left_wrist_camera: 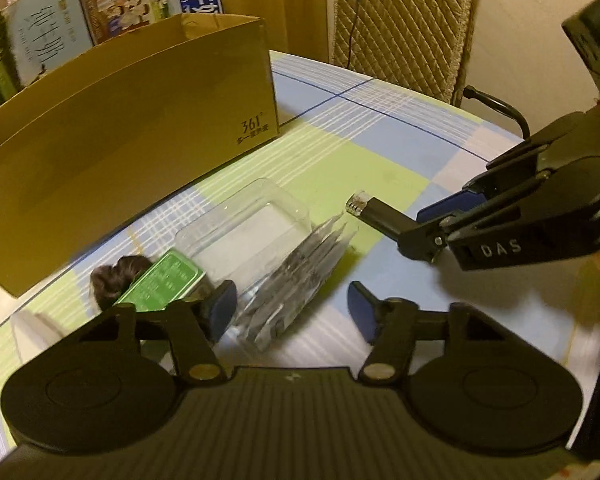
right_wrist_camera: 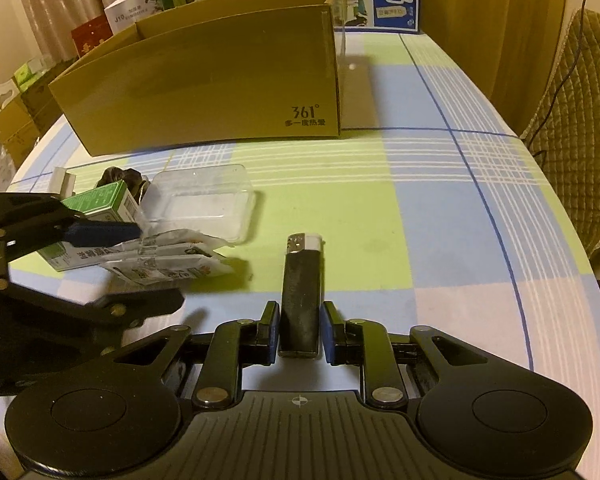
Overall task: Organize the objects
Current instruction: 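Grasp the black lighter with the right gripper while the left grasps the clear stick packets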
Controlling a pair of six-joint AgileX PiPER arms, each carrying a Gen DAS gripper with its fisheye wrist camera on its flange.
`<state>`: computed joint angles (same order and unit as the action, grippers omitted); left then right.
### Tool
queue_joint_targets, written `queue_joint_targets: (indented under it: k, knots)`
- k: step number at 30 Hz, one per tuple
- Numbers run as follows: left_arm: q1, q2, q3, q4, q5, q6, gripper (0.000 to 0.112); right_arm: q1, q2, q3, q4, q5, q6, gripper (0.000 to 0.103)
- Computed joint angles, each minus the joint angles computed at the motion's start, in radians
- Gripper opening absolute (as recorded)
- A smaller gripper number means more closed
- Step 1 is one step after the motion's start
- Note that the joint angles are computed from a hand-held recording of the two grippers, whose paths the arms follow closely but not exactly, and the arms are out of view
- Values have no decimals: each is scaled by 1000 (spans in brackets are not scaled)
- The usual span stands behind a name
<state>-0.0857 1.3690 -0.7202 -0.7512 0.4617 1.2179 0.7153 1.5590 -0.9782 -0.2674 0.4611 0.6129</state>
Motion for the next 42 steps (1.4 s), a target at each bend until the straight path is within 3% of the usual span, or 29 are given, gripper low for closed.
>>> queue_joint_targets:
  k: [2, 7, 12, 18, 23, 30, 33, 42]
  knots:
    - [-6, 12, -8, 25, 4, -23, 39, -2, -3, 4, 4, -4, -2, 19]
    - [-15, -30, -2, 154, 45, -222, 28, 11, -6, 10, -18, -5, 1, 19]
    - [-13, -114, 48, 247, 66, -443, 28, 19, -3, 15, -39, -14, 15, 19]
    - [-41, -136, 78, 267, 14, -446, 28, 20, -1, 22, -62, -30, 39, 19]
    - [-52, -82, 35, 264, 28, -392, 28, 25, 1, 27, -115, -37, 89, 19]
    - [-29, -96, 38, 334, 33, -607, 25, 62, 31, 29, -325, -51, 264, 20]
    - [-8, -100, 40, 311, 44, -604, 25, 80, 42, 25, -388, -40, 310, 20]
    - [2, -99, 31, 307, 55, -638, 24, 82, 37, 25, -375, -36, 322, 19]
